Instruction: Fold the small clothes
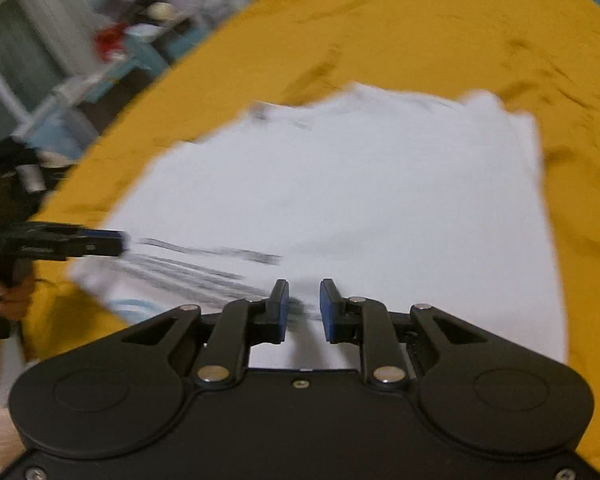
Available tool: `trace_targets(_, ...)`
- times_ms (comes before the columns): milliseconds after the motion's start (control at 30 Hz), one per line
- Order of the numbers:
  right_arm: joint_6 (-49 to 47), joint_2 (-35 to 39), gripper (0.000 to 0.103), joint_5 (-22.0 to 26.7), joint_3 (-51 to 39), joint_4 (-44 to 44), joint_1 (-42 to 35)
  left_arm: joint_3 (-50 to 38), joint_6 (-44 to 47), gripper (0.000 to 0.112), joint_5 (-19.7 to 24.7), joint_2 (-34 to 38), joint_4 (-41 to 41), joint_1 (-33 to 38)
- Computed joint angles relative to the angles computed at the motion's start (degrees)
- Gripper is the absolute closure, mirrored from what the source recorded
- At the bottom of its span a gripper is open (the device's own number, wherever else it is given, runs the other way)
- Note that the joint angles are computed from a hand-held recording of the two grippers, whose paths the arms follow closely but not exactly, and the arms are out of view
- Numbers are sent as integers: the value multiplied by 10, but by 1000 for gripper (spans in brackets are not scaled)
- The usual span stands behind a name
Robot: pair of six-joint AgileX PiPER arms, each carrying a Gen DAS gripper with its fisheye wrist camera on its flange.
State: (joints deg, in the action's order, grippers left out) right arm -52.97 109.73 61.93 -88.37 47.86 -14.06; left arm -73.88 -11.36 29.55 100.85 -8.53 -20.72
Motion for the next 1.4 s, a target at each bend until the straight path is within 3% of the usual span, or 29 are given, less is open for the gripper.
trace_targets(33,9,5,94,-11,3,-4,-5,12,-7,72,-11,1,2,8)
trace_targets(67,21,14,95,-4,-3,2,-17,19,-2,74,-16,-2,-19,18)
trace_targets(133,46,24,95,15,-22,3,-32,13,28,75,-4,-3,-65,39)
trace_targets(233,48,27,86,31,-60,-3,-34,1,-7,67,-3,-20,-15,47)
trace_targets(333,39,33,72,-25,-94,4,-25,-24,-56,61,-20,-9,42,66)
trace_targets(467,79,86,68,-158,-170,-38,10,-91,-144,61,-35,48,113,91)
trace_targets(533,121,122,65,-183,-218,-82,25,-135,-178,61,-24,86,139,101)
trace_targets(700,222,223,65,-137,-368,-155,43,-254,-222,56,35,171,182,101)
trace_targets(833,238,256,65,-114,-414,-171,45,-318,-225,55,73,222,187,100)
trace_targets(900,249,268,65,-108,-428,-177,48,-338,-235,58,79,242,196,98)
trace_targets(1000,251,270,80,-112,-427,-178,47,-347,-261,77,84,251,219,93)
trace_targets(1033,248,270,83,-113,-426,-176,46,-348,-267,93,84,252,225,92)
trace_targets(1067,246,266,85,-117,-420,-172,45,-350,-269,102,84,252,222,93)
trace_targets(1167,239,245,86,-156,-387,-168,51,-359,-274,106,78,250,197,103)
trace_targets(1300,251,232,88,-195,-371,-169,57,-337,-319,106,52,230,234,97)
trace_targets(1400,304,265,89,-175,-420,-214,61,-379,-324,106,75,261,234,97)
